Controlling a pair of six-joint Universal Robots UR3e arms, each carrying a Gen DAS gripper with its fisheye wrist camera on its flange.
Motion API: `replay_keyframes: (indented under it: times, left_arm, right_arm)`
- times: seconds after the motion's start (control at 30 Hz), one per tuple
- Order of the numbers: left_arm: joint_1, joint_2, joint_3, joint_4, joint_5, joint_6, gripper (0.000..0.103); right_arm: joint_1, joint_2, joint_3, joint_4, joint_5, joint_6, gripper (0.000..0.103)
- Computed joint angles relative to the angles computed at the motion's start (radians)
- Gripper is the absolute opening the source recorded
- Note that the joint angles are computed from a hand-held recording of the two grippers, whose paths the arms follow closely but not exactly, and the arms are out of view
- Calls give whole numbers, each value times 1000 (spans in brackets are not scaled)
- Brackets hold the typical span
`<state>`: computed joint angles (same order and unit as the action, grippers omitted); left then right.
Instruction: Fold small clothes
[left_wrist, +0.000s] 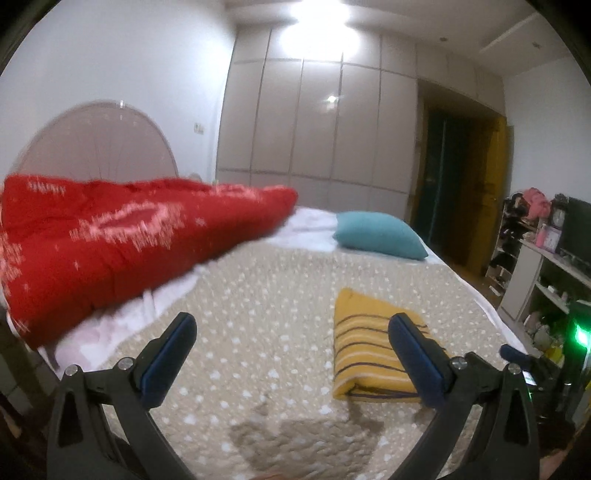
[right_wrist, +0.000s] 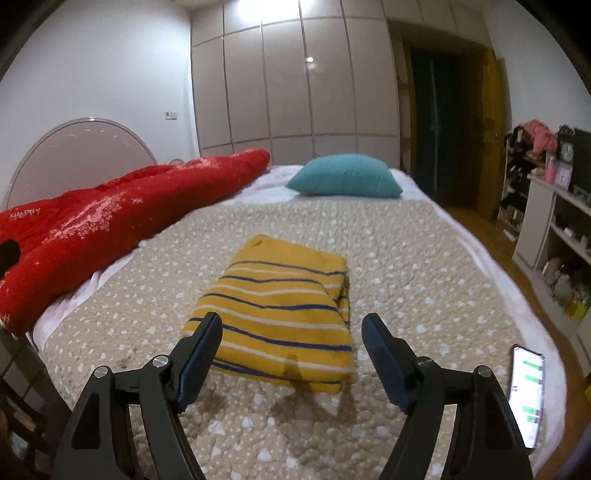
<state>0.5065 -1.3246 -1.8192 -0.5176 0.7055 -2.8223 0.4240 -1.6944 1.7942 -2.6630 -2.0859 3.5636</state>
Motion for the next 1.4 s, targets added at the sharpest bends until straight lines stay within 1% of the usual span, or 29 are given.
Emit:
replay_keyframes:
  times: [0.07,0.1,0.17,0.23,0.27,0.33,0.47,0.63,1.13,1.4]
  left_arm:
    - [-5,5,-15,48,12,-7,103]
    - [-12,5,-19,42,19,-2,103]
    - [-47,-12,6,-24,53,31,103]
    - [-83,-31,42,-138,96,96,103]
    - [-98,-38,46,-168,122,115,103]
    - [-119,-47,41,-189,162,129,103]
    - [-131,-65,32,-257,187,167,103]
    - [-126,-93,41,-328,185,196,103]
    - [-130,-112,25,-336,212,213,103]
    - [-136,-106,3,-300,217,208,103]
  right_arm:
    - [31,-5,-4,5,-43,2,84]
    - [39,-5,-4,6,-56,3,85]
    - [48,-1,-15,34,-75,17,85]
    - [38,-3,-22,77,-67,40,85]
    - [31,-8,-16,84,-60,48,85]
    - [25,-18,-2,92,-53,61,85]
    - [42,-26,21,120,-77,80,85]
    - [66,-10,25,161,-94,96,85]
    - [117,65,-46,197,-111,81,86]
    - [118,69,-48,197,-112,80,87]
